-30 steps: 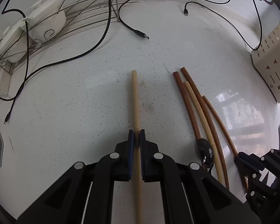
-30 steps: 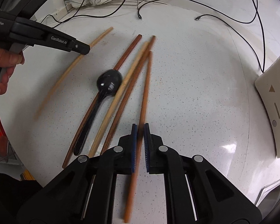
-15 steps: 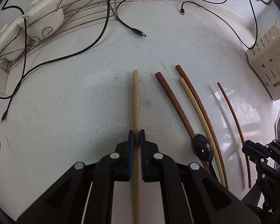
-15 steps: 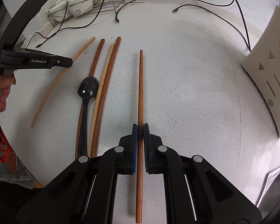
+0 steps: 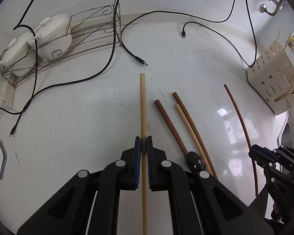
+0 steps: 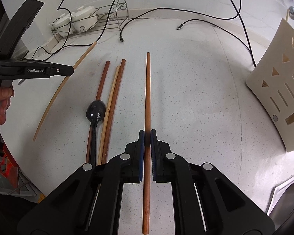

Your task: Organize utensils

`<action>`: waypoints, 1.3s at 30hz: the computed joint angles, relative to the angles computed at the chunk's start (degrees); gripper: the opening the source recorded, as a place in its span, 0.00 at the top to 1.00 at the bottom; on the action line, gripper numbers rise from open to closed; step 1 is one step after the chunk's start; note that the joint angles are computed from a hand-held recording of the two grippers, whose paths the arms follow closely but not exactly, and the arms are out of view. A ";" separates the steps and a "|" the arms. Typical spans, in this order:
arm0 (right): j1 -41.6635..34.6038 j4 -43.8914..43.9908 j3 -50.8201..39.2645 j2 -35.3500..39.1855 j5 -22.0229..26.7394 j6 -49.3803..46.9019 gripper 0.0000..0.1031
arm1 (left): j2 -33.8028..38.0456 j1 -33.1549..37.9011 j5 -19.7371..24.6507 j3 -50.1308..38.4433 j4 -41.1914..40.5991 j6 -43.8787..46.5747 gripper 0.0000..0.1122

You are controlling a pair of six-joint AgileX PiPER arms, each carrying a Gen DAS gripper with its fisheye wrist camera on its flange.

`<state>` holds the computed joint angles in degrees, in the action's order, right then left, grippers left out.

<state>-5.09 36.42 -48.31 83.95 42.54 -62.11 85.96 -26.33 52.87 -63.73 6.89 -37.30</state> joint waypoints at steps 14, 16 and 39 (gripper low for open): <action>-9.46 6.76 -5.19 -5.01 3.63 -4.89 0.94 | -0.48 -4.80 2.80 -13.33 4.60 -1.26 0.95; -10.96 7.92 -5.70 -5.65 4.01 -5.90 0.94 | -0.04 -4.86 2.36 -15.43 4.05 -1.04 0.95; -32.05 46.50 0.26 -15.31 -2.47 -48.60 0.94 | 15.57 -16.90 -3.97 -46.59 14.72 -4.63 0.95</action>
<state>-37.14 82.92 -48.05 68.64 40.08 -110.72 101.53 -43.23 48.90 -110.33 21.61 -41.92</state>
